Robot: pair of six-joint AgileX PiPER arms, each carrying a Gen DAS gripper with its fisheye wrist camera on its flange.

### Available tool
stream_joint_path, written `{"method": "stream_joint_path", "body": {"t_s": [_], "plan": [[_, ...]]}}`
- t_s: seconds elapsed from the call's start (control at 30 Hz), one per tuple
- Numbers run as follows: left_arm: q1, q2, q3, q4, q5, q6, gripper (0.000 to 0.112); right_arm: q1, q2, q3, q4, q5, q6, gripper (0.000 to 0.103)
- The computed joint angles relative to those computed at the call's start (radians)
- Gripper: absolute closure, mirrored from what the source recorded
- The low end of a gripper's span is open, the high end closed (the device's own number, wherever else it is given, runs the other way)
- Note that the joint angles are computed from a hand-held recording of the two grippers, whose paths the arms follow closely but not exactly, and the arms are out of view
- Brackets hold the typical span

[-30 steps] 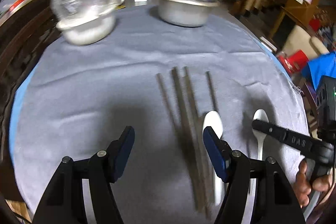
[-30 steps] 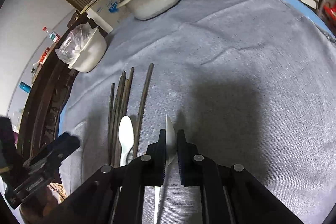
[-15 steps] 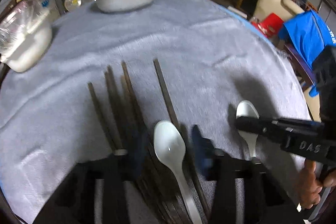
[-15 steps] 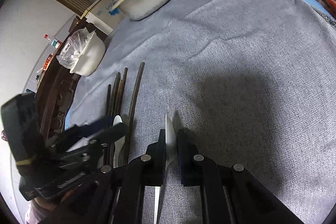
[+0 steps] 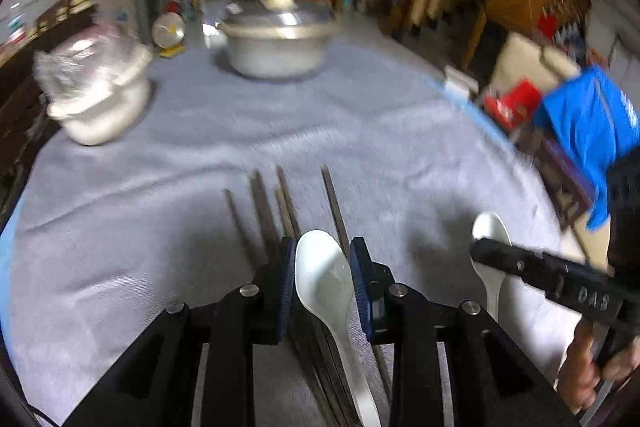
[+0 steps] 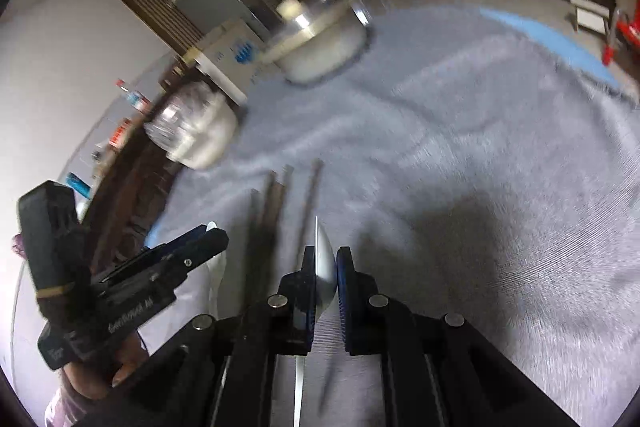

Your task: Organize utensils

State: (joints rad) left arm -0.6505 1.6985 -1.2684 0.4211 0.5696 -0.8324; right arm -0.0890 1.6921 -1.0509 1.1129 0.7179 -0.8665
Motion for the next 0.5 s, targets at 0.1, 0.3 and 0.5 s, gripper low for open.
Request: {"method": "stream_joint_path", "body": {"t_s": [0.1, 0.3, 0.5], "plan": [[-0.047, -0.119, 0.071, 0.173, 0.024, -0.221, 0.083, 0.002, -0.146, 0.109, 0.121, -0.029, -0.103, 0.093], [-0.270, -0.338, 0.188, 0.527, 0.238, -0.659, 0.083, 0.010, -0.432, 0.301, 0.338, -0.052, -0.275, 0.093], [-0.527, -0.399, 0.246, 0.740, 0.493, -0.944, 0.083, 0.138, -0.668, 0.429, 0.434, -0.209, -0.352, 0.093]]}}
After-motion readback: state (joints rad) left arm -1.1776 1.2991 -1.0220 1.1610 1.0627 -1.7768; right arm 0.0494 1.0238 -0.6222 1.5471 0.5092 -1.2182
